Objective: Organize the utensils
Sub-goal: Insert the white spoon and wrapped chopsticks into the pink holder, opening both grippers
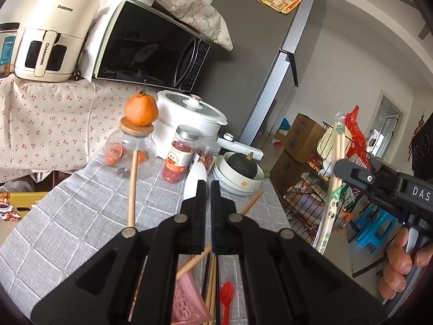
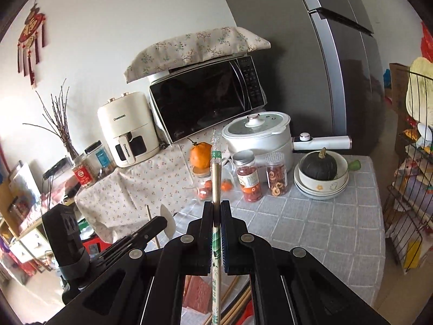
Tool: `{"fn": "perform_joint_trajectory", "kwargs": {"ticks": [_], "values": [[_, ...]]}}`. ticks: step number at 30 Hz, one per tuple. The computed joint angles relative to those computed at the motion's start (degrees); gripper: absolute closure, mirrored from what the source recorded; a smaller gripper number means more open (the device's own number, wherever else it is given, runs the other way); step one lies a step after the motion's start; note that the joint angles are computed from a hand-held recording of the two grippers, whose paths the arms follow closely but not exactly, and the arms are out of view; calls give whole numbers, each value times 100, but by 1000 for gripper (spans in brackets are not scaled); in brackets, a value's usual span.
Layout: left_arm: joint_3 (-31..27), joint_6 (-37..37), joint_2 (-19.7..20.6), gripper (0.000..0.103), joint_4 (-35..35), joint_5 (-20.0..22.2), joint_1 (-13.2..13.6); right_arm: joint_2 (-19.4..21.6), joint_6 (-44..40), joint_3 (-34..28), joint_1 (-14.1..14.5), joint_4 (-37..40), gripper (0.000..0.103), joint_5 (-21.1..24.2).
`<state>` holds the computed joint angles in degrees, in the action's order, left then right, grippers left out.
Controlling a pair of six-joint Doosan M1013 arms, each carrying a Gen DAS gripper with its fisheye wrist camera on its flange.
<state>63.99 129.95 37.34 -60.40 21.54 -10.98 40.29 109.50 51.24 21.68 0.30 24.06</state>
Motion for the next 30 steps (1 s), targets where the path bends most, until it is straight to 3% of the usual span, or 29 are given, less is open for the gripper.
{"fn": "perform_joint_trajectory", "kwargs": {"ticks": [6,11,18,23,30], "values": [[16,-1332,-152,101,1567,294,-13,48,129,-31,81,-99,98,-140],[-72,-3445,-333,84,3653,883,15,141,306,-150,226,-602,98,-313],[-47,-5217,-592,70,5486,1903,-16,455,1059,-522,370,-1445,98,-406],[-140,-6258,-616,69,5951,2788,28,672,1940,-762,415,-2173,98,-271],[-112,-6937,-643,62,6166,3038,-17,828,2563,-884,520,-2957,97,-253]]}}
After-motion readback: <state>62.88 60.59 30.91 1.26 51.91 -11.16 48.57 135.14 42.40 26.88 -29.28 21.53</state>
